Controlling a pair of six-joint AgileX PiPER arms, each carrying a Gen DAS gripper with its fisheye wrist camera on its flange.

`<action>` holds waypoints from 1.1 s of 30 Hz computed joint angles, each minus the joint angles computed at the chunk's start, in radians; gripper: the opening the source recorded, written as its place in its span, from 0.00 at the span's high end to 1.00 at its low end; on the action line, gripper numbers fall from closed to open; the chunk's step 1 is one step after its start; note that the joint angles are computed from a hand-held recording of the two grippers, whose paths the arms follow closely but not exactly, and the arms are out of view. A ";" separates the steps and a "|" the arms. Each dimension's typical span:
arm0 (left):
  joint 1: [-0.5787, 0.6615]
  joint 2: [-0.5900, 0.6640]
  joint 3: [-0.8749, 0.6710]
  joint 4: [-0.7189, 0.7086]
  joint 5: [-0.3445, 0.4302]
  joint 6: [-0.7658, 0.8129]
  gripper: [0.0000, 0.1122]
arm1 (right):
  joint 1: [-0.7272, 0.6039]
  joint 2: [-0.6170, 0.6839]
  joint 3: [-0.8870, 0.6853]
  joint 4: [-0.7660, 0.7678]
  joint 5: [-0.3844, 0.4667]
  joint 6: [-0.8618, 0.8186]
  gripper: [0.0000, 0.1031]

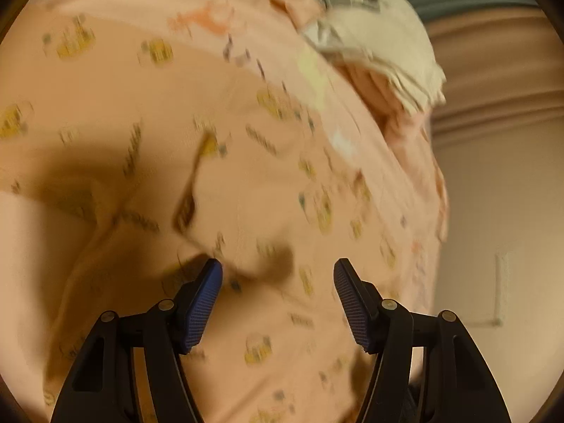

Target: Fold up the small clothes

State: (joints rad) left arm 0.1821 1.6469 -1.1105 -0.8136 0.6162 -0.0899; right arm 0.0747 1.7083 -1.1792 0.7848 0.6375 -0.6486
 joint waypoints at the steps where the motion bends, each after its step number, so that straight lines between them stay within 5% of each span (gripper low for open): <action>1: -0.022 0.016 -0.022 0.100 -0.041 -0.093 0.43 | -0.009 0.003 0.002 0.026 0.008 -0.021 0.47; 3: -0.052 0.089 -0.108 0.245 -0.028 -0.214 0.48 | -0.024 0.005 0.005 0.064 0.022 -0.049 0.47; 6: -0.111 0.148 -0.213 0.545 0.014 -0.421 0.87 | -0.030 0.008 0.007 0.084 0.028 -0.063 0.47; 7: -0.126 0.152 -0.226 0.644 0.033 -0.494 0.92 | -0.029 0.007 0.008 0.083 0.026 -0.064 0.47; 9: -0.144 0.148 -0.213 0.722 0.005 -0.593 0.94 | -0.019 0.001 0.013 0.069 0.011 -0.053 0.49; 12: -0.116 0.113 -0.161 0.706 -0.057 -0.617 0.95 | 0.021 -0.014 0.005 -0.094 -0.049 0.113 0.72; 13: -0.114 0.101 -0.153 0.769 -0.056 -0.669 0.95 | 0.035 -0.016 -0.001 -0.169 -0.070 0.191 0.82; 16: -0.115 0.069 -0.147 0.990 -0.031 -0.823 0.96 | 0.023 -0.019 -0.012 -0.163 -0.059 0.215 0.88; 23: -0.038 0.124 -0.157 0.771 -0.033 -0.643 0.96 | 0.037 -0.013 0.006 -0.206 -0.079 0.254 0.91; 26: 0.028 0.100 -0.127 0.571 -0.035 -0.457 0.96 | -0.002 0.000 0.009 -0.094 -0.052 0.148 0.90; 29: 0.082 0.060 -0.128 0.543 0.059 -0.422 0.94 | -0.075 0.028 0.009 0.086 0.023 0.010 0.91; 32: 0.162 -0.045 -0.074 0.522 0.128 -0.341 0.91 | -0.060 0.017 0.024 0.080 0.004 0.017 0.91; 33: 0.212 -0.074 -0.059 0.473 0.160 -0.266 0.79 | -0.043 0.008 0.030 0.051 -0.017 0.039 0.91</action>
